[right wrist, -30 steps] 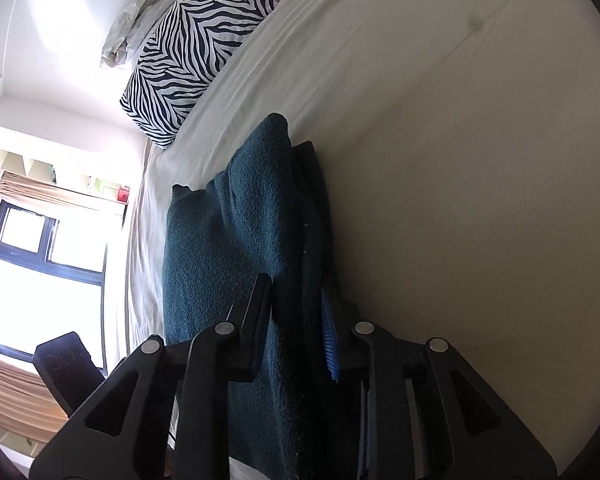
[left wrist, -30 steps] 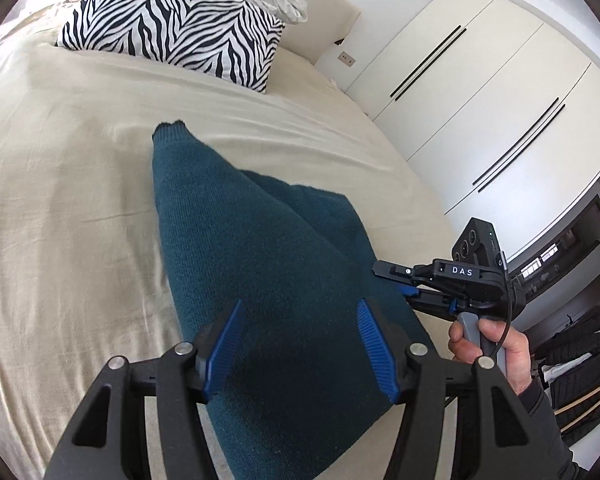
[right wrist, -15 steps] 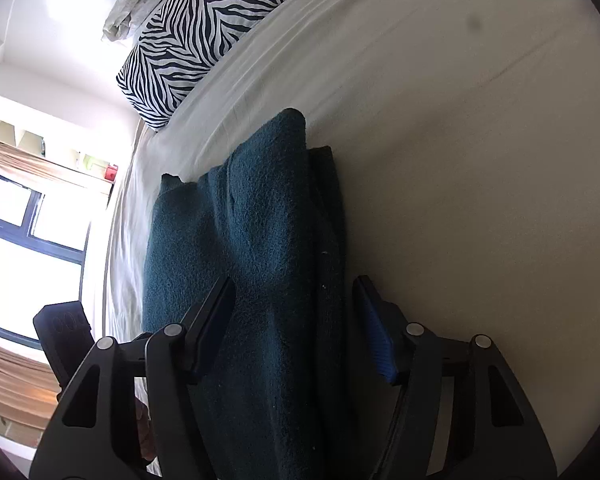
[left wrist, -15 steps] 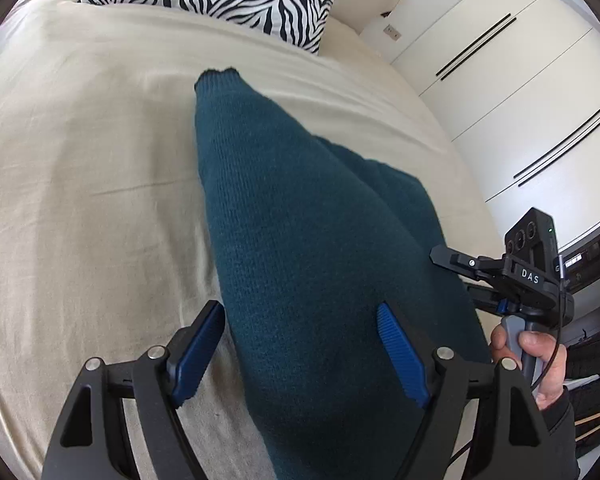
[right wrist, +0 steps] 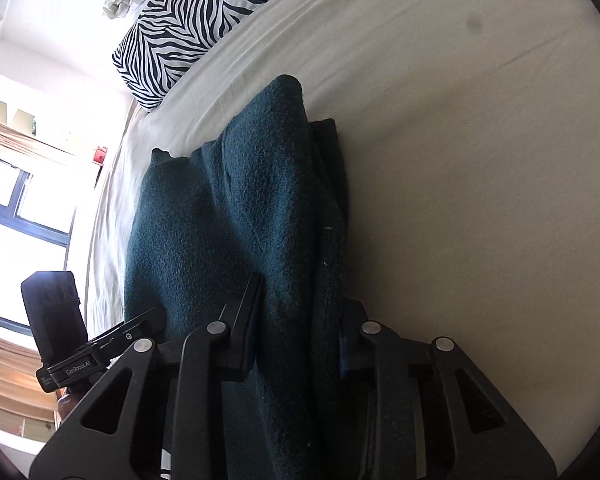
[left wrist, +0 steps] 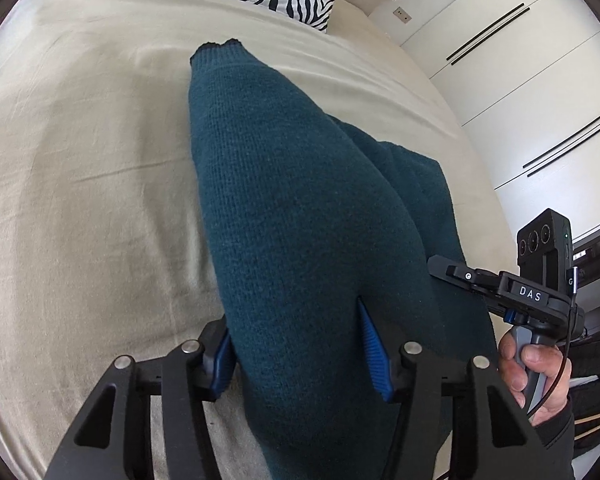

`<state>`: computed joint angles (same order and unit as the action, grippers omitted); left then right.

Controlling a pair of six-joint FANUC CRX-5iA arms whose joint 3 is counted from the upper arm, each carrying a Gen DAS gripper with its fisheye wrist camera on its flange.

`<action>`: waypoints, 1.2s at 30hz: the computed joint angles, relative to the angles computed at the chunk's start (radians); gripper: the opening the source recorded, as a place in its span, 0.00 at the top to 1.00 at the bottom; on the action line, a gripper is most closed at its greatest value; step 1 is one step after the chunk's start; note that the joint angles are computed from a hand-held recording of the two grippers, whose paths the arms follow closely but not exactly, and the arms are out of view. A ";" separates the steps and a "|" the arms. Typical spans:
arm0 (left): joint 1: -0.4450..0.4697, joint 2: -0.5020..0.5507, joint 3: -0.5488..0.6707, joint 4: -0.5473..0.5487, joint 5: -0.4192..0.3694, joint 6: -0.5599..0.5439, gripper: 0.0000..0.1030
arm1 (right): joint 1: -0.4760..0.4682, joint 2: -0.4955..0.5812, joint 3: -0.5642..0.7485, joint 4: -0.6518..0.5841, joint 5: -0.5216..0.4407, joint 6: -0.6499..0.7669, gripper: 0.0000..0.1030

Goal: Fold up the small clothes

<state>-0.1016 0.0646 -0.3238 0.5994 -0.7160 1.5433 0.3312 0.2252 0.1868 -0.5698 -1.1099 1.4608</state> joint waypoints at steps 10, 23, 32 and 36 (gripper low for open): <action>0.036 -0.169 -0.067 -0.005 -0.062 -0.007 0.61 | 0.226 -0.153 -0.077 0.320 0.057 -0.162 0.82; 0.490 -0.866 -0.458 -0.027 -0.514 -0.223 0.60 | 0.595 -0.428 -0.366 0.207 0.216 -0.355 0.82; 0.779 -1.049 -0.668 0.114 -0.669 -0.358 0.53 | 0.671 -0.490 -0.535 0.180 0.370 -0.533 0.80; 0.749 -1.026 -0.664 0.121 -0.640 -0.345 0.53 | 0.658 -0.485 -0.533 0.158 0.377 -0.538 0.80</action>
